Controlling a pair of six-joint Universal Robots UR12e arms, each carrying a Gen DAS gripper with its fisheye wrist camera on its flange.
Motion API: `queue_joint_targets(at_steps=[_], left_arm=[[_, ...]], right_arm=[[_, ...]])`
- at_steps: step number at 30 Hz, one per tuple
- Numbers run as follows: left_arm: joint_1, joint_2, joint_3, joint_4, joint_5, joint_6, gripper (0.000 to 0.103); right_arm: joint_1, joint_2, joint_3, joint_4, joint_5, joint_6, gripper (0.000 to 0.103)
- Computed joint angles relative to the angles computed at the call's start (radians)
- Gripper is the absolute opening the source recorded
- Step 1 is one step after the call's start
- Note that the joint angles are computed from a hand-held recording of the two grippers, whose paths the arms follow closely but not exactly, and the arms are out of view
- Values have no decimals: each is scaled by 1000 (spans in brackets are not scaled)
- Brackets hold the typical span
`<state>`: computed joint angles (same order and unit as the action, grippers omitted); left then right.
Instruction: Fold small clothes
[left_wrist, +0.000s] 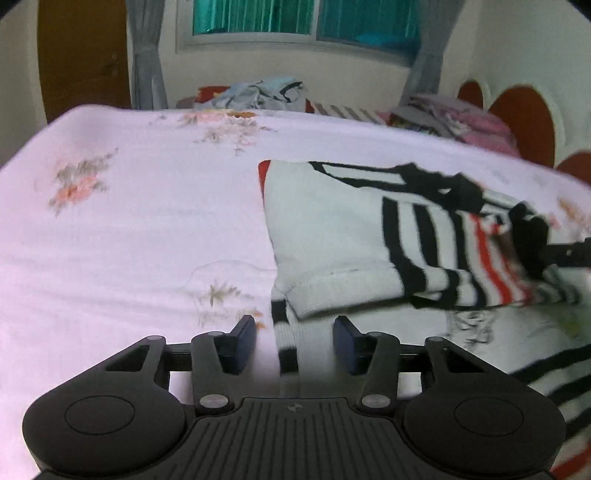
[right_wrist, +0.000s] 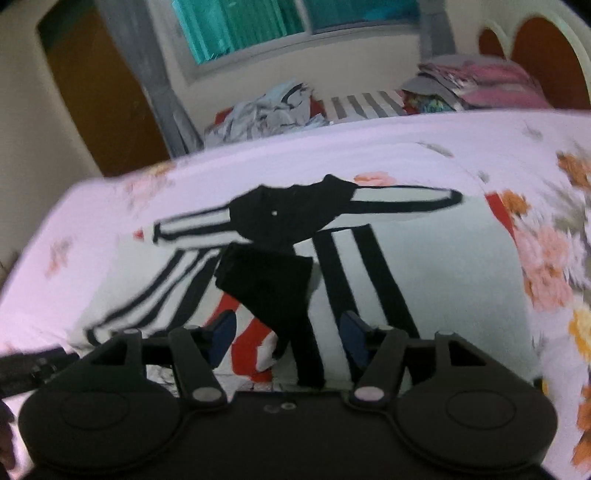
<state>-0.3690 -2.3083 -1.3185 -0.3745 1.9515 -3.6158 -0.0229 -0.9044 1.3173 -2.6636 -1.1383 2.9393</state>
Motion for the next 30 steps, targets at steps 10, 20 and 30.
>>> queue_joint_targets(at_steps=[10,20,30], left_arm=[[11,-31,29,64,-10,27,20],[19,-37,42,36,-49,70,20],[8,-43,32,98,5,20,20]], right_arm=[[-15,11,0,-170,-30,117,5],[-55,11,59,-149,14,245,43],[-62,44,-30,-26,104,119,10]])
